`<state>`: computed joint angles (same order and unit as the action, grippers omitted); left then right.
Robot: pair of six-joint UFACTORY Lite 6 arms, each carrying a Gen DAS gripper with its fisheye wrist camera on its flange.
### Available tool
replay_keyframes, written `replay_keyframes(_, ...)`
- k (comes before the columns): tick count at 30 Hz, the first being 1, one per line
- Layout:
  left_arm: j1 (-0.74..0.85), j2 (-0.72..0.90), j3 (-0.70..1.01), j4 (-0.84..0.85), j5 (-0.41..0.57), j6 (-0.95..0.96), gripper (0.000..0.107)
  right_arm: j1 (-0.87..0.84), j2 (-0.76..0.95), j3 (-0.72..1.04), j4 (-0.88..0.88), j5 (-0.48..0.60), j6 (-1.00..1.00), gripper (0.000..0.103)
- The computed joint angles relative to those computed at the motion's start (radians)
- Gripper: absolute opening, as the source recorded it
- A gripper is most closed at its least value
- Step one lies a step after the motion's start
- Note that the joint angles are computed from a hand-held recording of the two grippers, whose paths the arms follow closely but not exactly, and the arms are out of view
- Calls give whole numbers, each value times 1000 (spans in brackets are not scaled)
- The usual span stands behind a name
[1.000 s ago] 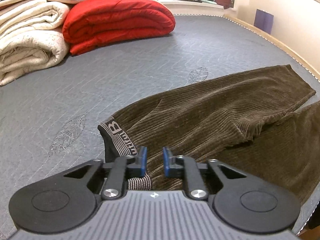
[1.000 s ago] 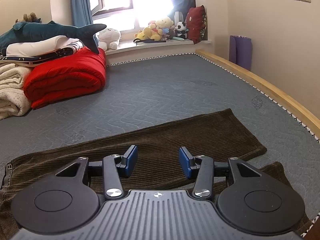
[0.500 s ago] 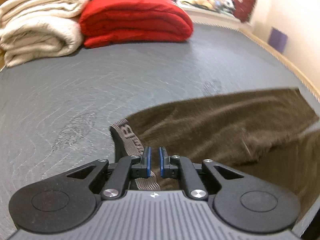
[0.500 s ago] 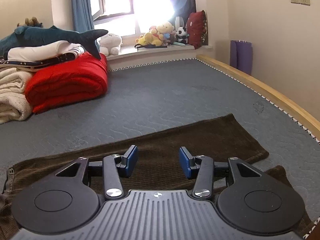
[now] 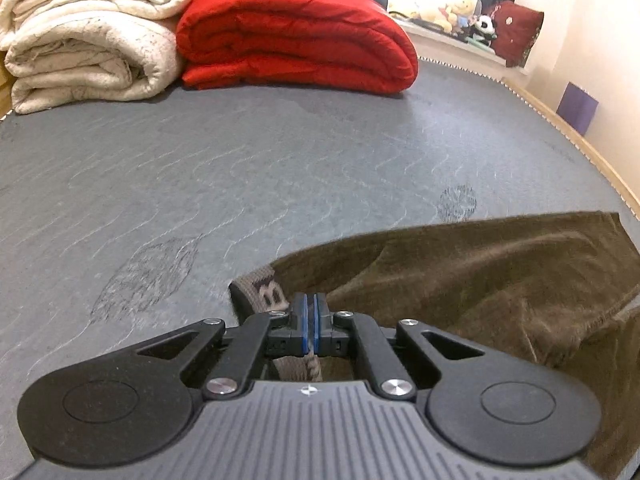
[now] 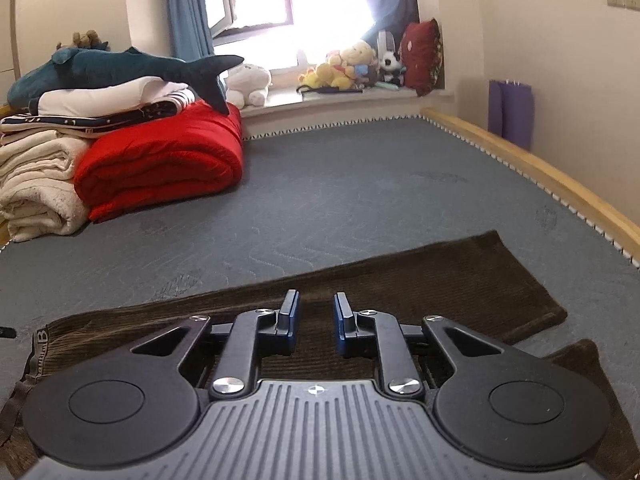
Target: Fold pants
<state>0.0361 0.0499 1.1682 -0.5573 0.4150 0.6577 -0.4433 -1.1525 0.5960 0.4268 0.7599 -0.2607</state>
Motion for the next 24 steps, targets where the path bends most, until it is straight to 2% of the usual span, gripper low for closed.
replay_keyframes(4,-24,112,88,-36,-42,-7,3,70,47,5,-64,-48,68,19)
replay_keyframes(8,-79,220,160,118,-117,-113,5,104,103,15,-77,-85,101,19)
replay_keyframes(9,-82,250,180,113,-122,-98,5,123,115,17,-98,-97,122,19)
replay_keyframes(11,-88,319,235,105,-128,-86,13,154,134,18,-132,-117,150,19)
replay_keyframes(12,-91,350,259,117,-134,-98,25,149,140,16,-121,-119,132,19)
replay_keyframes(13,-95,389,291,145,-139,-127,43,117,150,16,-79,-113,74,19)
replay_keyframes(15,-101,443,331,170,-146,-133,56,99,166,18,-60,-112,47,19)
replay_keyframes(18,-106,523,395,215,-156,-152,57,112,184,20,-90,-126,84,19)
replay_keyframes(21,-92,593,481,140,-106,-81,61,148,203,24,-163,-142,158,19)
replay_keyframes(24,-90,649,550,136,-60,-62,65,145,208,23,-185,-142,169,19)
